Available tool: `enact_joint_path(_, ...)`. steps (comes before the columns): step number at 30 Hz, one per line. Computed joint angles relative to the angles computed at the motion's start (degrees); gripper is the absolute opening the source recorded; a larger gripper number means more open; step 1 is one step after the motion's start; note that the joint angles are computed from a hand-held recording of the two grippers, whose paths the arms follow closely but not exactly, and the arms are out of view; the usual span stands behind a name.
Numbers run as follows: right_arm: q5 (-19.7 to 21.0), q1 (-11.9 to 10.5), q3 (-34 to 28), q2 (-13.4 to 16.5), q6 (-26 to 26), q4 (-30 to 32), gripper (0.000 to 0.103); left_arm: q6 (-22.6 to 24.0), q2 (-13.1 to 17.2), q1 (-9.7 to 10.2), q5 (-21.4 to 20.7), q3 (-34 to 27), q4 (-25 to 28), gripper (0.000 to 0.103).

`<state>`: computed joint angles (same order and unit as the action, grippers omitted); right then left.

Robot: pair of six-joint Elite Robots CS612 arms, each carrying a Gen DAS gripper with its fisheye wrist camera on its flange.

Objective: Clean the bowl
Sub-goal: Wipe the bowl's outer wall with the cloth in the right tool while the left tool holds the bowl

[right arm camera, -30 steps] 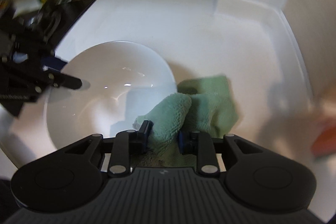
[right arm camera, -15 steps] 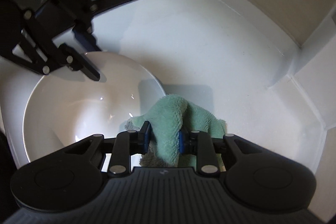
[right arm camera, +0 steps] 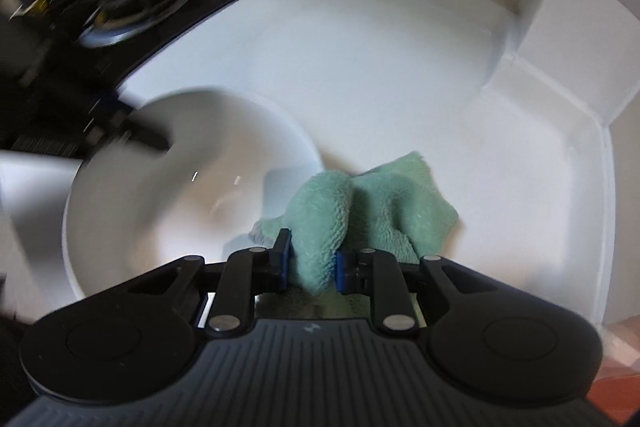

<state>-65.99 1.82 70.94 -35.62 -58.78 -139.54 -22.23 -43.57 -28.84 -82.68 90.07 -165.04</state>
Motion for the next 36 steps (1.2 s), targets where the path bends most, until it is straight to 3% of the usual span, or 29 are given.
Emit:
enact_joint_path(4, -4.0, 0.6, -2.3, -0.1, -9.6, 6.5, 0.021, 12.1, 0.2, -0.25, -0.3, -1.7, 3.2, 0.012)
enact_joint_path(7, -4.5, 1.1, -4.3, 0.9, -16.2, 7.4, 0.022, 17.4, 0.4, -0.31, 0.2, -2.7, 4.9, 0.013)
enact_joint_path(11, -5.5, 1.9, -7.2, 2.1, -25.3, 9.6, 0.023, 20.5, 0.5, -0.12, -0.9, -3.1, 5.4, 0.013)
enact_joint_path(15, -3.5, 2.7, -10.9, 3.9, -27.9, 13.4, 0.022, 24.9, 0.6, 0.18, -4.7, -3.2, 4.7, 0.011)
enact_joint_path(18, -2.2, 3.1, -12.0, 4.4, -27.7, 16.1, 0.023, 23.1, 1.1, 0.22, -5.1, -4.0, 4.7, 0.01)
enact_joint_path(21, -1.9, 3.0, -11.2, 4.2, -26.0, 14.1, 0.021, 14.0, 0.8, 0.1, -3.5, -2.5, 2.2, 0.016)
enact_joint_path(25, 0.8, 1.9, -11.2, 4.5, -16.7, 13.4, 0.017, 4.4, -1.2, -1.23, 1.2, 1.3, 0.6, 0.021)
enact_joint_path(28, 2.1, 1.0, -8.8, 3.8, -5.6, 9.5, 0.016, 1.0, -2.0, -2.19, 3.2, 3.3, -1.4, 0.021)
enact_joint_path(30, 1.5, 0.7, -5.1, 2.4, -1.0, 4.4, 0.017, 0.9, -1.9, -2.25, 2.8, 3.5, -2.1, 0.017)
enact_joint_path(31, 0.9, 0.6, -3.9, 1.8, -1.2, 3.1, 0.017, 1.0, -1.7, -1.93, 1.5, 3.1, -2.0, 0.007)
enact_joint_path(32, 0.5, 0.6, -3.5, 1.6, -2.5, 3.1, 0.017, 2.8, -1.6, -1.63, 0.4, 2.5, -1.3, 0.005)
enact_joint_path(36, -1.9, 0.7, -7.5, 1.9, -12.5, 14.4, 0.019, 11.6, -0.9, -0.52, -2.8, 0.0, 1.9, 0.006)
